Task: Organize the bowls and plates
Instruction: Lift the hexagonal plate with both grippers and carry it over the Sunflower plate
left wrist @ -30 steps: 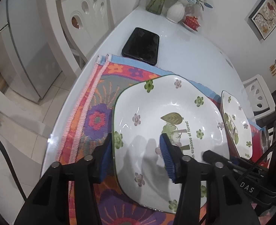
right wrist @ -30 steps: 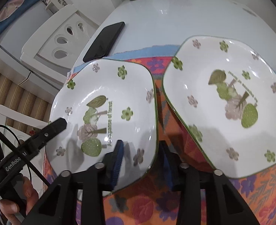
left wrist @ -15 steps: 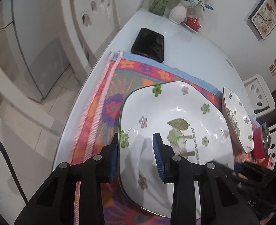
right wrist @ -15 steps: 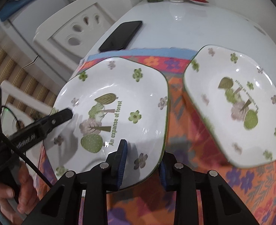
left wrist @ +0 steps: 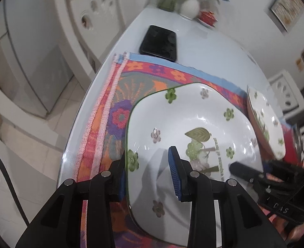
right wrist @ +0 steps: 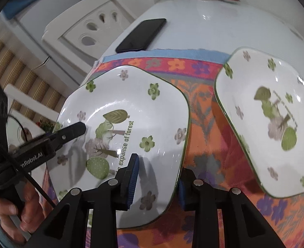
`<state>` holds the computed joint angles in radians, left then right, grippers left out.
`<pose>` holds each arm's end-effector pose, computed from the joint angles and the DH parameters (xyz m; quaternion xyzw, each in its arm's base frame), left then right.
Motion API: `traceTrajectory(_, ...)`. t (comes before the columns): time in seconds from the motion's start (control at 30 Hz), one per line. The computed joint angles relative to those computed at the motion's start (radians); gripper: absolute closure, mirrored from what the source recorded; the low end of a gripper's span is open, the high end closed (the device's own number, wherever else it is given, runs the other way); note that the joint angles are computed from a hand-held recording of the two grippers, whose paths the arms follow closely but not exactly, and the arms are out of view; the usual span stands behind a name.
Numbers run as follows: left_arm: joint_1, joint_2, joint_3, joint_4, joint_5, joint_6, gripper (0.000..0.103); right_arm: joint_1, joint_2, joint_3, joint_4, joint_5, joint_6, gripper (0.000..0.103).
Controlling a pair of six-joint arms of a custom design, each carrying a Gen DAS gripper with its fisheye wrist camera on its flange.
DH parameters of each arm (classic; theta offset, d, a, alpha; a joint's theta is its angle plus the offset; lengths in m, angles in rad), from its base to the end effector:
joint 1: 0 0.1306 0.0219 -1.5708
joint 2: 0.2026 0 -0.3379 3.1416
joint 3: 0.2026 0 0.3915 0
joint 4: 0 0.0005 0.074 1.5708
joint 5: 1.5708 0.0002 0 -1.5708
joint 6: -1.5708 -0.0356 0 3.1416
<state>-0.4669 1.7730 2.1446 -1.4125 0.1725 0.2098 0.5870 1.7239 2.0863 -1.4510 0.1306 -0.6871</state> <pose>0.5102 -0.2646 0.4891 0.1456 0.9507 -0.1650 0.2185 0.4659 0.3038 0.4892 0.0640 0.9670 0.0908 0.2292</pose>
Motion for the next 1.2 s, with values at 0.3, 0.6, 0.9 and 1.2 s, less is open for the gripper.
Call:
traceTrajectory(0.3,-0.014,-0.16,-0.158,0.041,0.013,-0.006,0.072,0.041,-0.093,-0.081,0.009,0.001,0.018,0.071)
traceTrajectory(0.6,-0.033,-0.316,-0.284,0.039,-0.01,-0.003,0.072,0.132,-0.147,-0.089,-0.031,0.051,-0.023,0.071)
traceTrajectory(0.9,-0.058,-0.478,-0.404,0.031,-0.015,0.005,0.072,0.256,-0.195,-0.093,-0.093,0.135,-0.136,0.071)
traceTrajectory(1.2,-0.089,-0.62,-0.515,0.003,-0.009,0.013,0.072,0.401,-0.238,-0.116,-0.159,0.206,-0.298,0.071)
